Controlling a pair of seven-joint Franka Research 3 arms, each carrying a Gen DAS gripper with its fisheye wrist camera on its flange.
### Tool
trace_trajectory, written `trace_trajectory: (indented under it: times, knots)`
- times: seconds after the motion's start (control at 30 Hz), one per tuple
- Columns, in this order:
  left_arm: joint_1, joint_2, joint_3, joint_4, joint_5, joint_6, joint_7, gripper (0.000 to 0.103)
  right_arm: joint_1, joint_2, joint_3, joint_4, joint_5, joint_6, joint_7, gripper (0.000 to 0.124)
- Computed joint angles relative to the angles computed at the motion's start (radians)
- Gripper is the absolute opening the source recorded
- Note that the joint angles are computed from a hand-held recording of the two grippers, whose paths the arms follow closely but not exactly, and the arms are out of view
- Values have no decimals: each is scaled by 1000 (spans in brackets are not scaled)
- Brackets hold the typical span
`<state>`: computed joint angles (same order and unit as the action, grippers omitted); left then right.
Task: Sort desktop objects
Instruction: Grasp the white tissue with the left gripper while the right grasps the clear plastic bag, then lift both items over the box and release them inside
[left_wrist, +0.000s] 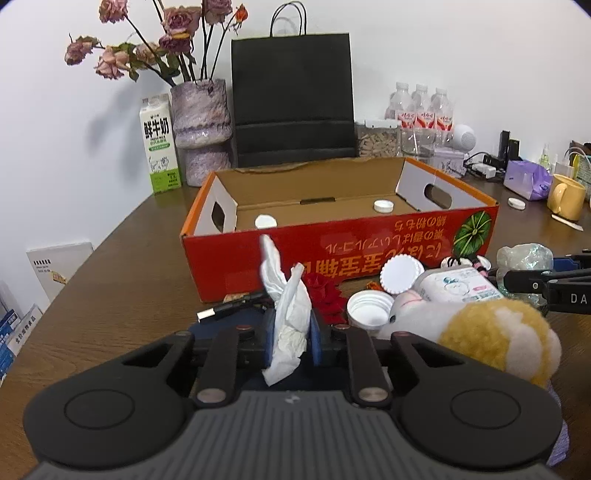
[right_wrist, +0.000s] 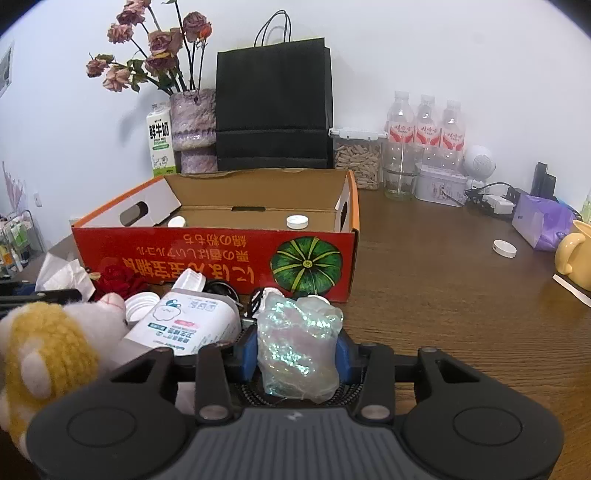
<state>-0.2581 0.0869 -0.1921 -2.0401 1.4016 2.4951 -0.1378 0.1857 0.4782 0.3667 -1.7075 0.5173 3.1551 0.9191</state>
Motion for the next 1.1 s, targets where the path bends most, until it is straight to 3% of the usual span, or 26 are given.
trace_trajectory:
  times: [0.43, 0.7, 1.1]
  knots:
    - [-11, -23, -13, 2, 17, -44, -16, 18, -150, -6, 181, -38, 29, 71, -68, 39]
    - [-5, -36, -16, 22, 57, -69, -32, 18, -218, 5, 272, -49, -44, 132, -45, 39]
    - [8, -1, 1, 109, 156, -86, -91, 18, -219, 105, 334, 86, -250, 207, 54, 39]
